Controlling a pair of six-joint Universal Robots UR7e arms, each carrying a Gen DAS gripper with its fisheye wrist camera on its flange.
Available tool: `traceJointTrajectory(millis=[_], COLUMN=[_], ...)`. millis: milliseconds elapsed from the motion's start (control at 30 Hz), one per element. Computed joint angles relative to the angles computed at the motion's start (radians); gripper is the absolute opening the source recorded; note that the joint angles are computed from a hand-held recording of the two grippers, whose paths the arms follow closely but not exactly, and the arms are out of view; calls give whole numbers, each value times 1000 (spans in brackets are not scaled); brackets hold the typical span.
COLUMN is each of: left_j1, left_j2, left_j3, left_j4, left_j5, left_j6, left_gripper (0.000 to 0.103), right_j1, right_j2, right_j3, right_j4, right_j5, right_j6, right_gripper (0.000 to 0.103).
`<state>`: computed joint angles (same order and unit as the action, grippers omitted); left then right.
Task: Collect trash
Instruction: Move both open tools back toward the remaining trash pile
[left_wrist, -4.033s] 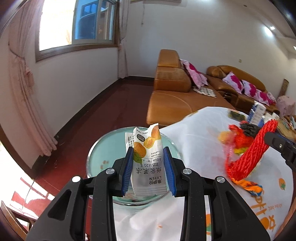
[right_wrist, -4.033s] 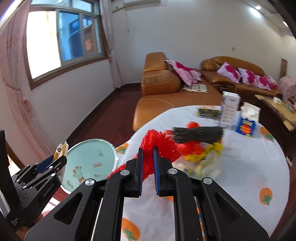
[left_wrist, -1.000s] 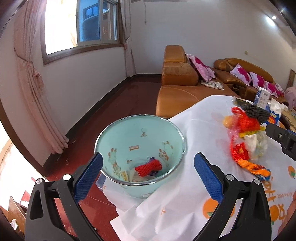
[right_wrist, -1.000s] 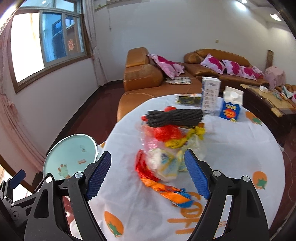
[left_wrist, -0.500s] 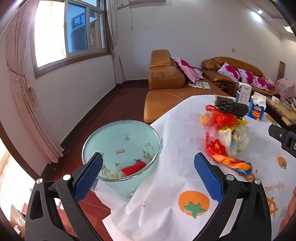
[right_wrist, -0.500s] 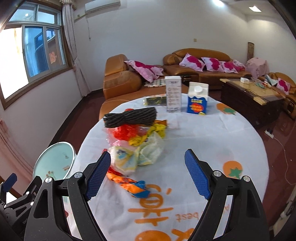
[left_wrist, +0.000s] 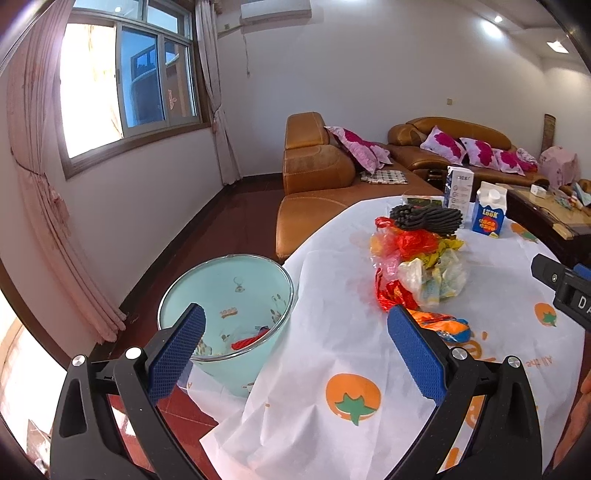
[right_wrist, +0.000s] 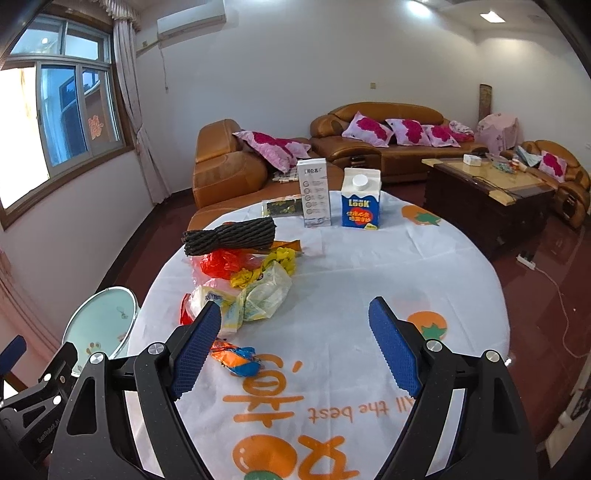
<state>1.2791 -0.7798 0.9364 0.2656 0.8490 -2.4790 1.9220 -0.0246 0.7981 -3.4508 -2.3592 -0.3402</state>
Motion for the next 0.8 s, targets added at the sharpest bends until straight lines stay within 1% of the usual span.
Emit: traceJointTrajectory(millis=[200, 633, 800], left_j1=[-17, -49, -54], left_j2=[-26, -92, -96], left_j3=[47, 167, 177], left_j4=[-27, -123, -130], left_j5=[-4, 13, 6], left_j6=[9, 44, 45], left_gripper=[97, 97, 97], right_j1=[7, 21, 21], right_j2=[-21, -62, -74], right_j3=[50, 148, 173], right_j4=[-49, -146, -163], right_j5=[-11, -24, -25], right_j6=[-23, -63, -63], right_gripper=[81, 82, 82])
